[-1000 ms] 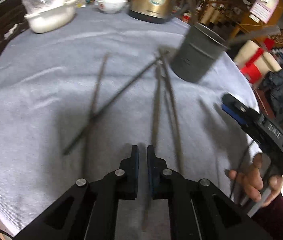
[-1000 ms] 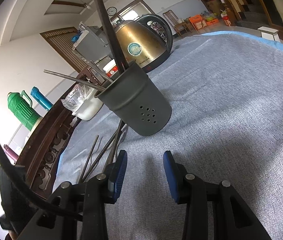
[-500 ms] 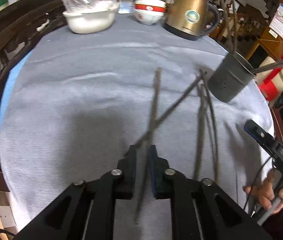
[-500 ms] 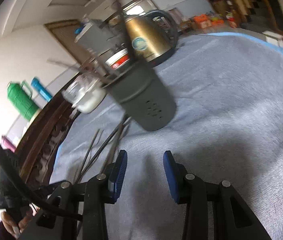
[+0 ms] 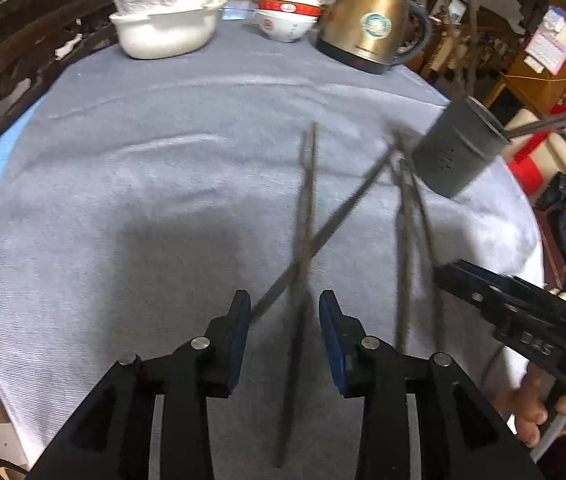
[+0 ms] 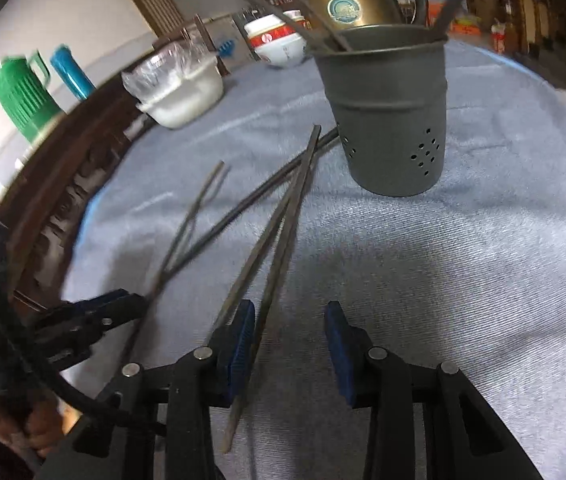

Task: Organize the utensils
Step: 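Close the right tool on a dark chopstick while the left tool regrips its chopstick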

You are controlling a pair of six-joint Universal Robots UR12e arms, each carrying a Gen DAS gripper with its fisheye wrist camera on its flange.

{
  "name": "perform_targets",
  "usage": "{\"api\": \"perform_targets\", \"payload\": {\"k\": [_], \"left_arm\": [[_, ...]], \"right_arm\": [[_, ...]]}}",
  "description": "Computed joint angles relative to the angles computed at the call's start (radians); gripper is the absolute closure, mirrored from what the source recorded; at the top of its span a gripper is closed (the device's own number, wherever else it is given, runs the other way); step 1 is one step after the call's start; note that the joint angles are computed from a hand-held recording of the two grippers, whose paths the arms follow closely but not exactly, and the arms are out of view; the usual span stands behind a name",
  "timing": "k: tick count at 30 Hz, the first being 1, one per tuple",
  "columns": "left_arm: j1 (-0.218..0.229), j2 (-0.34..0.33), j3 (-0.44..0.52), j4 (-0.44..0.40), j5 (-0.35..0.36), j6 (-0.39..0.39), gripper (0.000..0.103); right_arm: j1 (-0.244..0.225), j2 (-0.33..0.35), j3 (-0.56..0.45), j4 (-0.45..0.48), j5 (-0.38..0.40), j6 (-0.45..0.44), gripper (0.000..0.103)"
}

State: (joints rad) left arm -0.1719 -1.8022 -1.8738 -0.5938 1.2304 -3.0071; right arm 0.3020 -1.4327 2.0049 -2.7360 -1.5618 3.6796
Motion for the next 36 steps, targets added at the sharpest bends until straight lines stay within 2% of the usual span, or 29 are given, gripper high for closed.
{"api": "perform_targets", "payload": {"k": [3, 5, 7, 11, 14, 15, 17, 22, 25, 26, 27, 32, 36], "left_arm": [[0.001, -0.002, -0.003, -0.012, -0.029, 0.004, 0.067], [0.005, -0.001, -0.004, -0.026, -0.056, 0.005, 0.067], [0.010, -0.001, -0.005, -0.045, -0.086, 0.002, 0.073], [0.008, 0.004, -0.010, -0.048, -0.041, -0.022, 0.095], [0.029, 0.004, -0.006, -0.079, -0.082, -0.056, 0.096], [0.031, 0.005, -0.008, -0.075, -0.074, -0.063, 0.096], [0.035, 0.010, -0.011, -0.071, -0.058, -0.069, 0.096], [0.054, 0.022, -0.015, -0.103, -0.068, -0.053, 0.096], [0.059, 0.021, -0.003, -0.126, -0.074, -0.032, 0.084], [0.057, 0.017, 0.003, -0.124, -0.072, -0.033, 0.074], [0.057, 0.016, 0.007, -0.115, -0.068, -0.036, 0.069], [0.054, -0.006, 0.055, -0.117, -0.060, -0.033, 0.069], [0.032, -0.048, 0.118, -0.162, -0.018, -0.036, 0.069]], "right_arm": [[0.006, 0.004, -0.013, 0.031, -0.013, -0.014, 0.070], [0.016, 0.008, -0.028, 0.063, -0.048, -0.038, 0.082], [0.022, 0.006, -0.028, 0.075, -0.070, -0.053, 0.086], [0.007, -0.014, -0.014, 0.101, -0.054, -0.040, 0.089], [-0.015, -0.043, 0.009, 0.127, -0.015, -0.024, 0.091], [-0.021, -0.052, 0.015, 0.137, -0.004, -0.024, 0.092], [-0.028, -0.067, 0.030, 0.142, 0.017, -0.021, 0.094], [-0.030, -0.101, 0.054, 0.169, 0.054, -0.053, 0.094], [-0.048, -0.111, 0.067, 0.149, 0.118, -0.064, 0.092], [-0.055, -0.113, 0.071, 0.130, 0.130, -0.056, 0.092], [-0.060, -0.113, 0.071, 0.114, 0.128, -0.046, 0.092], [-0.066, -0.074, 0.025, 0.047, 0.053, -0.045, 0.088], [-0.064, -0.027, -0.034, 0.091, 0.014, -0.042, 0.082]]}}
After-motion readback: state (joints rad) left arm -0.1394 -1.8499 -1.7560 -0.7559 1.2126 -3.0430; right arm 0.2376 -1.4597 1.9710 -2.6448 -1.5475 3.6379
